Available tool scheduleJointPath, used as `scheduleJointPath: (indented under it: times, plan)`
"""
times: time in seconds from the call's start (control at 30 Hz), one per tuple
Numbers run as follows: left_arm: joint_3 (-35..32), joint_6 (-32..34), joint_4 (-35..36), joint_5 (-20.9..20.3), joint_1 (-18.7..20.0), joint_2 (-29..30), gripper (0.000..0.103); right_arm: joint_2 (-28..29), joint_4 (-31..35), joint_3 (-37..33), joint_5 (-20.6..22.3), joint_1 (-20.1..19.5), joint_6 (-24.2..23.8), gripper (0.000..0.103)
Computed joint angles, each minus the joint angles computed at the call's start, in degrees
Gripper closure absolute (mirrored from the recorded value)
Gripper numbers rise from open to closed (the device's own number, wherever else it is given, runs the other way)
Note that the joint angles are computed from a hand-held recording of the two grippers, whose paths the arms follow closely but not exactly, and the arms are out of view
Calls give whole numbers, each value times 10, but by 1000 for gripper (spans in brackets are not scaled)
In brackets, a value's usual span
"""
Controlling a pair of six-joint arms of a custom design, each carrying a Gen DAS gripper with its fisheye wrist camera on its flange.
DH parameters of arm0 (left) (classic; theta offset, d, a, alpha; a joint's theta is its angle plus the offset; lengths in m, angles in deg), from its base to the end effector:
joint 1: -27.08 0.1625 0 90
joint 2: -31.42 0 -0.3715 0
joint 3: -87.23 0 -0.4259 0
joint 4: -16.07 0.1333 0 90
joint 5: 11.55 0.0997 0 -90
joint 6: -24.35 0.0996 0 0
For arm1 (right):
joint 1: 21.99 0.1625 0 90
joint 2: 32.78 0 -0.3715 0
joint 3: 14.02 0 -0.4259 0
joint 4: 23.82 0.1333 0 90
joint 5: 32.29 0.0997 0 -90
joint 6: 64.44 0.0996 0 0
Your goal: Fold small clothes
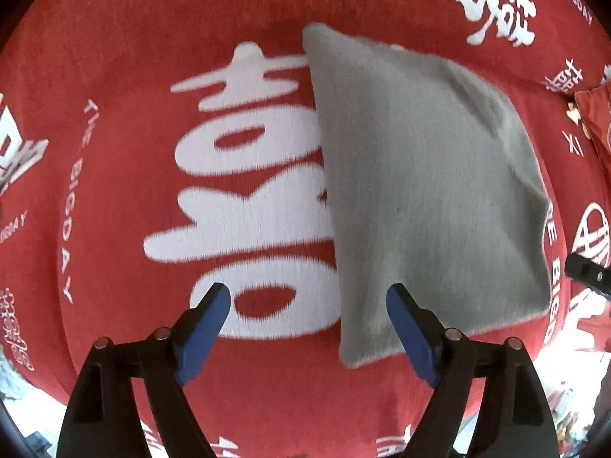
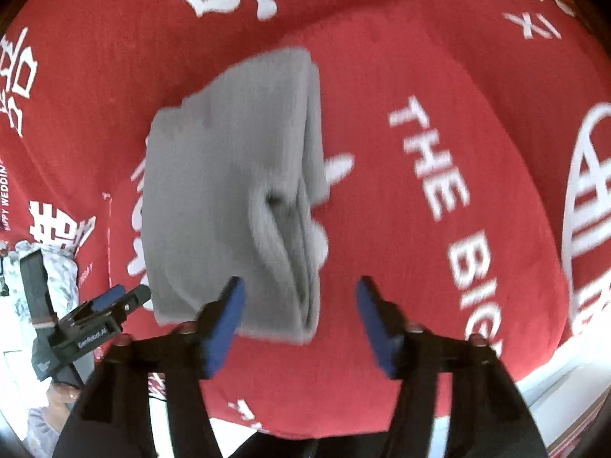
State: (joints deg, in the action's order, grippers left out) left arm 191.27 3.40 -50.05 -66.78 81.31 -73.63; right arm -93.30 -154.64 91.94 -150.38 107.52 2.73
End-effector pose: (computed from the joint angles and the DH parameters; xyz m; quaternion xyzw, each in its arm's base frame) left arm -0.0734 -0.4271 0.4146 0.1794 0.9199 0.0274 0.3476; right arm 0.4318 -0.3878 0.0868 -0.2222 -0.9436 0.1712 0.1761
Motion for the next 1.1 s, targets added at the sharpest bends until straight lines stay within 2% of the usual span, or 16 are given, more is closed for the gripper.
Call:
scheduleJointPath:
  times: [0.07,0.1,0.13,0.23,0.33,0.6,0.67,0.77,0.87,1.1]
  plan:
    - [-3,-2,-14,-1,1,6,18,-5,-5,-1,3,-14,-27,37]
    - [-4,-3,-27,-4,3,11,14,-7,-7,-1,4,-19,-34,37]
    - [-5,-6,-36,-6,4,14,0,-8,-10,0,7,-25,-44,37]
    - [-8,-8,-64,-6,7,25,0,-12,-19,2,15,-39,-62,36]
    - [-15,-13,-75,-3,8,42,0,-16,-28,5,24,-51,-78,28]
    - [-45,-31,-88,-1,36,96,0,-20,-75,15,56,-87,-127,28]
    - [-53,-28,-91,-19,49,107,0,-20,-85,18,66,-98,-136,28]
    - [-54,-18,-108,-25,56,110,0,-23,-104,26,87,-115,-148,28]
    - [-62,8,-135,-53,73,119,0,-26,-131,39,113,-133,-164,28]
    - [-84,59,-172,-149,122,154,0,-21,-242,79,228,-187,-231,27]
